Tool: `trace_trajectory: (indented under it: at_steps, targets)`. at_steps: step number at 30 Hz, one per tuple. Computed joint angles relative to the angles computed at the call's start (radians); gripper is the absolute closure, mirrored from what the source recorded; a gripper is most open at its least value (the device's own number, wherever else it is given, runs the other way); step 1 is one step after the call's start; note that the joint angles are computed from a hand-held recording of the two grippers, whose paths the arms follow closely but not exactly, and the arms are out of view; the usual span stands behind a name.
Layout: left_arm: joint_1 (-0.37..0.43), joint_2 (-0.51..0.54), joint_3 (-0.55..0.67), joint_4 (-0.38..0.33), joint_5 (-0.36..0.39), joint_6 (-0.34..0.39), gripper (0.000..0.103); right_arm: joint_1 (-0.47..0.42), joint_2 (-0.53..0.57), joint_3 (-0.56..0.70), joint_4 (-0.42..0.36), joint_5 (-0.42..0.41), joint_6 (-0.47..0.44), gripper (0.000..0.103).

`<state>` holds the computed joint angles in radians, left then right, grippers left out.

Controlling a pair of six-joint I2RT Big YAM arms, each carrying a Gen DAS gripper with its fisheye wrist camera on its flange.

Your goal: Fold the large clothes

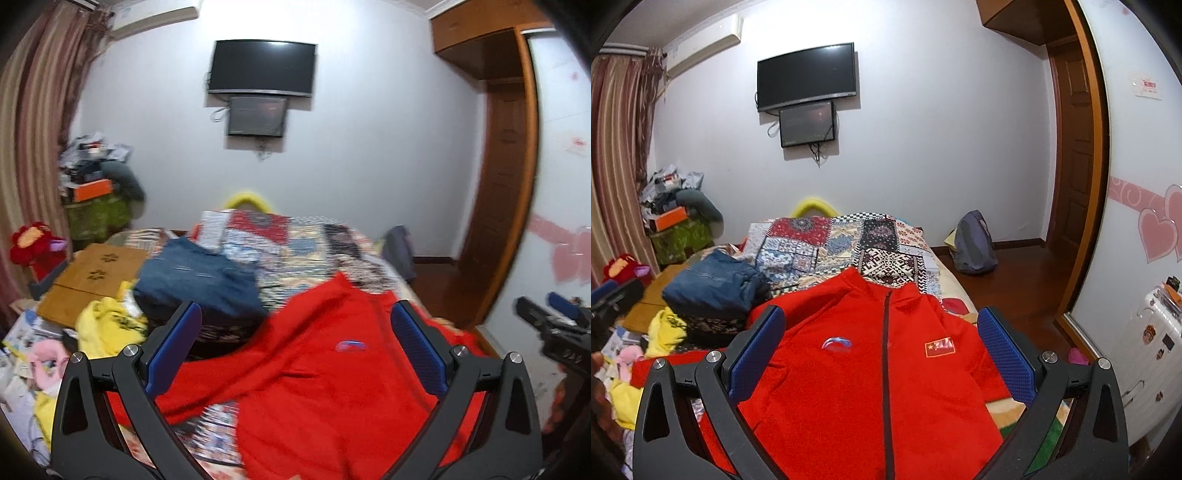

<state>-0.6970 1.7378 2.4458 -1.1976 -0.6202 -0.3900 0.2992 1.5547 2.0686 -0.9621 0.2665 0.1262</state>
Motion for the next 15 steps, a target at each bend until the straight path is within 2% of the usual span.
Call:
trace_trajectory:
  at_steps: [2, 4, 7, 11, 13, 15]
  targets:
    - [0.035, 0.006, -0.005, -0.026, -0.038, -0.021, 0.000, -0.008, 0.038, 0.043, -0.030, -0.005, -0.003, 0.000]
    - [0.075, -0.011, -0.046, -0.030, -0.026, -0.051, 0.000, -0.020, 0.085, 0.101, -0.072, -0.020, -0.005, 0.000]
    - [0.163, -0.066, -0.158, -0.012, 0.047, -0.117, 0.000, -0.030, 0.162, 0.195, -0.143, -0.031, -0.017, 0.000]
    - [0.295, -0.119, -0.281, -0.051, 0.170, -0.212, 0.000, -0.038, 0.224, 0.253, -0.192, -0.030, -0.023, 0.000]
    - [0.345, -0.140, -0.338, -0.088, 0.209, -0.263, 0.000, -0.044, 0.243, 0.266, -0.208, -0.036, -0.016, 0.000]
    - [0.412, -0.185, -0.450, -0.086, 0.301, -0.323, 0.000, -0.047, 0.264, 0.280, -0.238, -0.051, -0.007, 0.000]
